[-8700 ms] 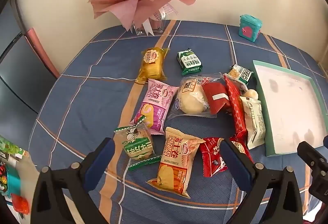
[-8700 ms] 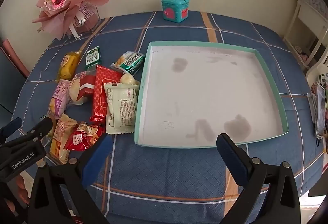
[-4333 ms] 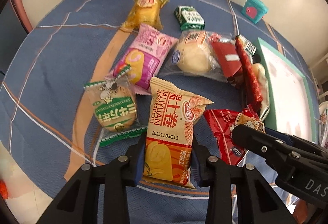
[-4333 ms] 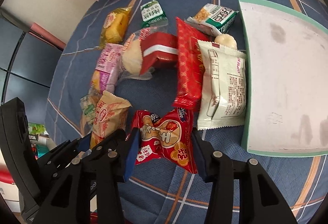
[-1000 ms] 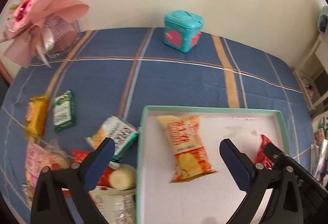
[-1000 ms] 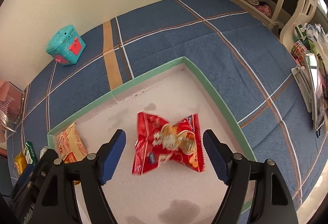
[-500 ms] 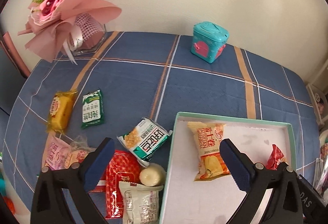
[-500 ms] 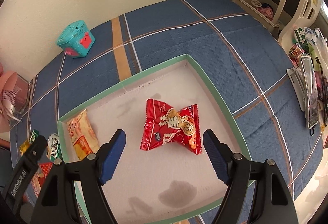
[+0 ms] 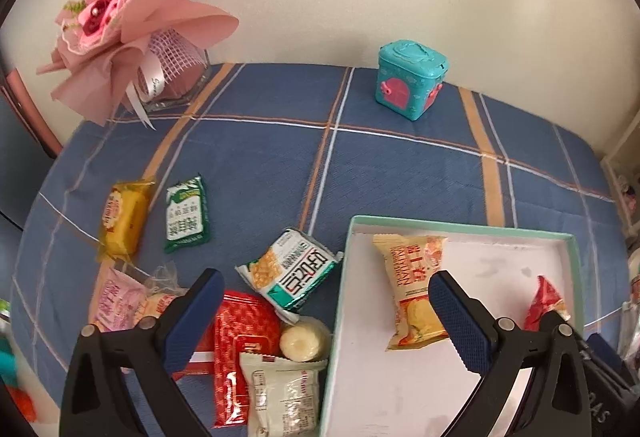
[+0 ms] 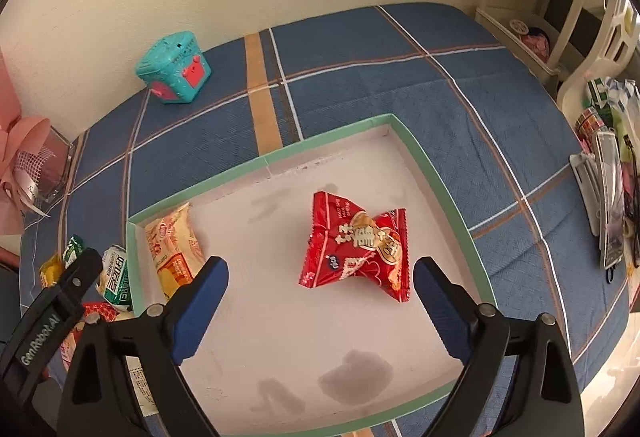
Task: Organize snacks
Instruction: 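Withdraw both open tools from the tray back toward the snack pile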
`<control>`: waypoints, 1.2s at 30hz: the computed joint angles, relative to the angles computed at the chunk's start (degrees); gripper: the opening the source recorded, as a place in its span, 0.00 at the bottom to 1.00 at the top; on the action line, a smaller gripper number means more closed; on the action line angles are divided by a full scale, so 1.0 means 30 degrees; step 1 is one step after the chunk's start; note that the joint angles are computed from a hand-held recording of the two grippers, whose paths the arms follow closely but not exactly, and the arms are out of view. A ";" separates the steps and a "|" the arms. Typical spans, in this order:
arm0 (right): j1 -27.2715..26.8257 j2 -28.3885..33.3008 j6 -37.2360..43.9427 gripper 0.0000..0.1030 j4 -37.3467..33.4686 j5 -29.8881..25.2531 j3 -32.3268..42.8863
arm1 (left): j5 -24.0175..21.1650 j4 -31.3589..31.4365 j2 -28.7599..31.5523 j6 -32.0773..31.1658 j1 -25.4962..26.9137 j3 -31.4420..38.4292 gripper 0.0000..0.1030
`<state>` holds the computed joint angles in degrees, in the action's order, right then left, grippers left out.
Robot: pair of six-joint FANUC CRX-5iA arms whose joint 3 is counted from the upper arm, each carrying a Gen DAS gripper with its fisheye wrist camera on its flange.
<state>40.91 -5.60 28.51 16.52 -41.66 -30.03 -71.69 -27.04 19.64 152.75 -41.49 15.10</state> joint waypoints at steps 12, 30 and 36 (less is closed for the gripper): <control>0.0666 -0.0715 -0.0154 0.92 0.0905 0.1298 -0.0920 | -0.0945 -0.0705 -0.0229 0.0829 -0.0519 -0.0132 1.00; 0.2885 -0.2327 -0.1720 0.92 0.2214 0.2913 -0.3117 | -0.2860 -0.1021 -0.2224 0.1818 -0.0778 -0.2655 1.00; 0.4157 -0.2911 -0.2591 0.92 0.3266 0.2763 -0.3791 | -0.2703 -0.1280 -0.3538 0.3093 -0.0935 -0.4468 1.00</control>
<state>53.38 -14.33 20.74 26.32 -33.38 -41.41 -79.80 -30.88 9.02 162.03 -44.30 1.70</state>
